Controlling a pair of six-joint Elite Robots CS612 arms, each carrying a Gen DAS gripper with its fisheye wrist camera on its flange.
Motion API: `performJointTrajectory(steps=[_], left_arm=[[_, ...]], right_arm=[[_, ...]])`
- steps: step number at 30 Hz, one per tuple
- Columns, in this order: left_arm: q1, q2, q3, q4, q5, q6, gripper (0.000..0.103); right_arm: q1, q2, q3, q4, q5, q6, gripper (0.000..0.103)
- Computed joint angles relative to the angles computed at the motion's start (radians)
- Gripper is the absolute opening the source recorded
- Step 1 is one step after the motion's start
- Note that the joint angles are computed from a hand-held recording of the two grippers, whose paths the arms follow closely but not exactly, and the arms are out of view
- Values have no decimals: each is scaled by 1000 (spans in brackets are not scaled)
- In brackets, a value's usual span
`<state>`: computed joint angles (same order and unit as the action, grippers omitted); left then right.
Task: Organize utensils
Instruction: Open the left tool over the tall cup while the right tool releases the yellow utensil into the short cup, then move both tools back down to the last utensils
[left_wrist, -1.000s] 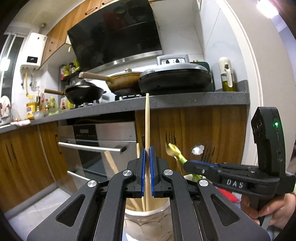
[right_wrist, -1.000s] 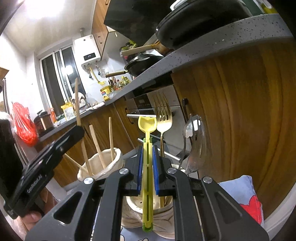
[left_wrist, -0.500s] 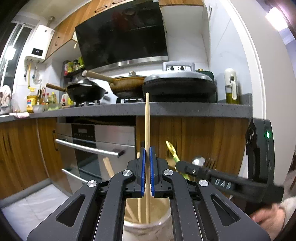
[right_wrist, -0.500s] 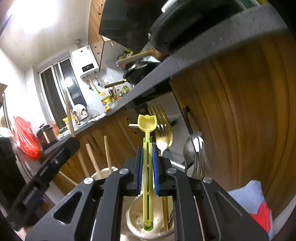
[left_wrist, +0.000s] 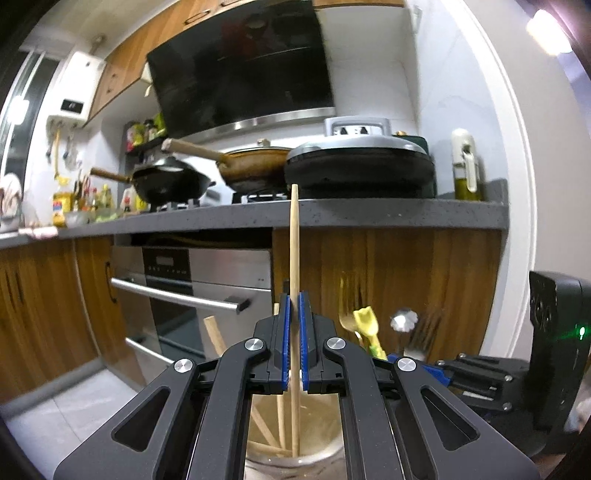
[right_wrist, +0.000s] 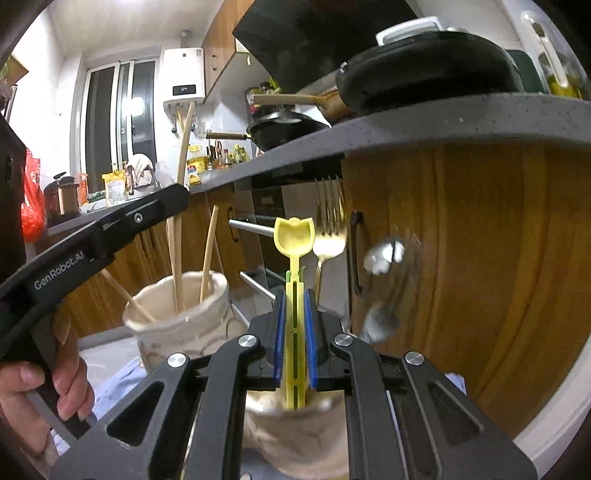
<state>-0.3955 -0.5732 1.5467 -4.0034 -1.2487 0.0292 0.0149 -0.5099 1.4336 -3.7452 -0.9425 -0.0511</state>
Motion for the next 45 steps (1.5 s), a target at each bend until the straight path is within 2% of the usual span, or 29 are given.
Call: performJointTrajectory(steps=[3, 7, 10, 18, 21, 23, 25, 27, 29, 31, 32, 35, 37, 40, 45], left_arm=[[-6, 3, -1, -3, 20, 48, 6], [-4, 1, 0, 3, 22, 28, 7], [-3, 1, 3, -8, 31, 20, 20], [-2, -7, 11, -24, 12, 12, 26], [-4, -9, 14, -32, 14, 15, 32], [-6, -12, 18, -42, 15, 11, 42], [-9, -17, 26, -52, 12, 7, 46], [-13, -25, 36, -55, 19, 11, 51], [-19, -34, 50, -64, 36, 18, 68], [-25, -43, 66, -82, 54, 16, 78], [-27, -50, 78, -86, 60, 6, 81], [-34, -71, 115, -67, 89, -20, 86], [-40, -82, 137, -54, 126, -24, 90], [-46, -96, 178, -37, 165, -36, 92], [-53, -121, 252, 41, 221, -90, 93]], right_arm=[[-8, -8, 20, 4, 9, 6, 10], [-15, -14, 33, 26, 22, 9, 10], [-17, -15, 39, 26, 26, 2, 10], [-21, -18, 49, 28, 28, 4, 11], [-22, -19, 49, 20, 25, 18, 25], [-24, -19, 49, 13, 26, 24, 27], [-26, -22, 53, 4, 27, 33, 27], [-28, -27, 60, -6, 26, 47, 35], [-34, -36, 77, -18, 29, 58, 57], [-38, -46, 92, -29, 28, 66, 68], [-40, -53, 102, -31, 18, 64, 76], [-45, -70, 132, -30, -2, 62, 92], [-48, -82, 152, -24, -8, 56, 98], [-47, -97, 183, -10, -31, 28, 98], [-30, -130, 238, 89, -115, -115, 98]])
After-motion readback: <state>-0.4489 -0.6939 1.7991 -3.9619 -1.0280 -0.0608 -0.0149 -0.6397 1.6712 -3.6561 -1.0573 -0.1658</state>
